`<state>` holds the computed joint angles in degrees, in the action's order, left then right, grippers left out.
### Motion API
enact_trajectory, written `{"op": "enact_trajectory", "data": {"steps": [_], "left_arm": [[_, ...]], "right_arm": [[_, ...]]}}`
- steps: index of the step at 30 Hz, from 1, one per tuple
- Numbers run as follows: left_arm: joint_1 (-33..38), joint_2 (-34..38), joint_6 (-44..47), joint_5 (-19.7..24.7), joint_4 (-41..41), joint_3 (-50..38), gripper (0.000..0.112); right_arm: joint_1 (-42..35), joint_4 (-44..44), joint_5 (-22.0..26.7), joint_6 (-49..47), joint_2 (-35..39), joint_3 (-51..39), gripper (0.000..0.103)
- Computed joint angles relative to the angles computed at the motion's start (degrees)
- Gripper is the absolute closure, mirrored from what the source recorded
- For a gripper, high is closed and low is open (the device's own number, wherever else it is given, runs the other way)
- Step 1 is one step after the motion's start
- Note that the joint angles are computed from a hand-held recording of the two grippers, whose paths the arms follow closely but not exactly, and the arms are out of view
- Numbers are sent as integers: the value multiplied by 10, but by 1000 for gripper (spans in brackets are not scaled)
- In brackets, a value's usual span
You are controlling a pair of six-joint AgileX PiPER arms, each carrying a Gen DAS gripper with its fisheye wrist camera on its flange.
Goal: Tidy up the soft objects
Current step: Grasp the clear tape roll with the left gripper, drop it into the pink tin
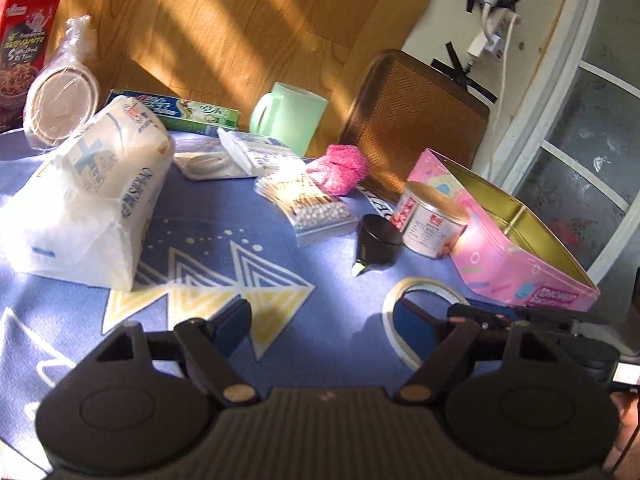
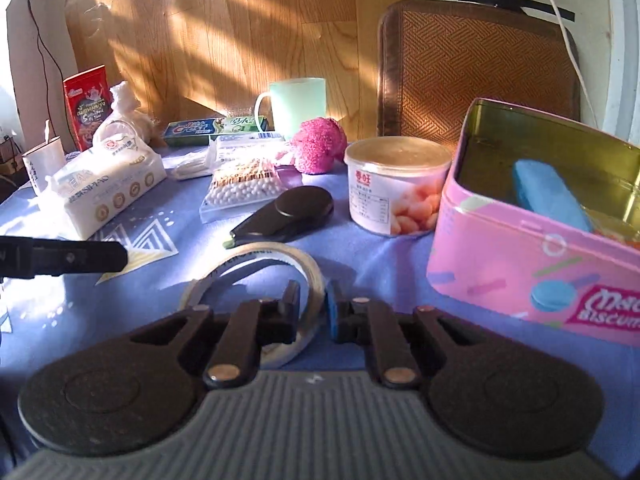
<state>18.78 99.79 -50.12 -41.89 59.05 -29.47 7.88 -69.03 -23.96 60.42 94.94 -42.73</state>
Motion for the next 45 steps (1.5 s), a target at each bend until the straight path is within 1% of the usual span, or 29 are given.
{"op": "enact_trajectory", "data": {"steps": [2, 4, 5, 6, 8, 9, 10, 12, 13, 14, 17, 19, 21, 25, 27, 29, 30, 31, 32, 33, 34, 35, 36, 37, 38, 39, 42, 44, 45], "left_arm": [[-27, -11, -2, 7, 6, 5, 32], [-68, -22, 4, 33, -8, 5, 33], [-84, -23, 4, 42, -11, 2, 34], [-98, -22, -1, 51, -10, -4, 38], [-135, -14, -18, 89, -13, -27, 45], [-149, -8, -29, 106, -11, -40, 53], [-167, 3, -17, 123, -29, -51, 58], [-203, 1, 50, 156, -105, -53, 71], [-214, 0, 60, 163, -115, -53, 76], [-224, -7, 57, 175, -118, -52, 76], [-223, -19, -27, 176, -39, -62, 81], [-228, -33, -48, 169, -23, -67, 81], [-250, -50, -49, 172, -29, -81, 81], [-309, -48, -99, 200, 6, -158, 81], [-347, -28, -88, 222, -9, -209, 81], [-382, 6, -88, 249, -13, -272, 81], [-395, 29, -122, 258, 18, -309, 80], [-405, 49, -148, 268, 39, -339, 78], [-417, 77, -169, 285, 52, -377, 71], [-430, 100, -168, 310, 43, -406, 65], [-438, 116, -169, 330, 36, -426, 64], [-446, 133, -192, 350, 51, -447, 64], [-449, 144, -203, 362, 53, -455, 64], [-449, 146, -192, 365, 32, -451, 64], [-444, 143, -158, 354, -6, -438, 64], [-439, 136, -100, 337, -59, -419, 64], [-431, 106, 72, 315, -208, -359, 63], [-420, 85, 117, 290, -250, -316, 63], [-409, 72, 106, 271, -238, -292, 63]], "right_arm": [[-9, 22, -14, -37, -22, 35, 81], [-29, -7, -42, -19, -31, 52, 75], [-40, -25, -59, -6, -31, 55, 67], [-48, -38, -70, 0, -31, 59, 62], [-50, -22, -78, -28, -27, 66, 61], [-49, -12, -78, -39, -26, 69, 61], [-48, -12, -78, -39, -26, 68, 65], [-44, 6, -72, -46, -28, 69, 78], [-48, 11, -78, -48, -27, 71, 81], [-50, 32, -78, -62, -28, 76, 83], [-58, 113, -83, -132, -35, 94, 89], [-83, 141, -113, -154, -46, 104, 90], [-102, 190, -139, -196, -59, 113, 90], [-137, 296, -178, -282, -66, 110, 91], [-152, 337, -182, -310, -52, 90, 91], [-167, 367, -179, -330, -26, 62, 91], [-171, 383, -174, -339, -14, 48, 91], [-176, 401, -171, -350, 2, 32, 91], [-178, 430, -164, -375, 22, 15, 91], [-173, 474, -153, -416, 41, -4, 91], [-165, 531, -143, -468, 62, -20, 88], [-158, 585, -126, -516, 79, -37, 88], [-157, 616, -100, -540, 92, -55, 87], [-160, 629, -87, -542, 100, -65, 87], [-168, 624, -87, -521, 104, -64, 87], [-178, 598, -96, -487, 104, -57, 87], [-185, 595, -117, -476, 91, -29, 87], [-187, 573, -120, -443, 77, -14, 87], [-188, 561, -125, -430, 69, -6, 87]]}}
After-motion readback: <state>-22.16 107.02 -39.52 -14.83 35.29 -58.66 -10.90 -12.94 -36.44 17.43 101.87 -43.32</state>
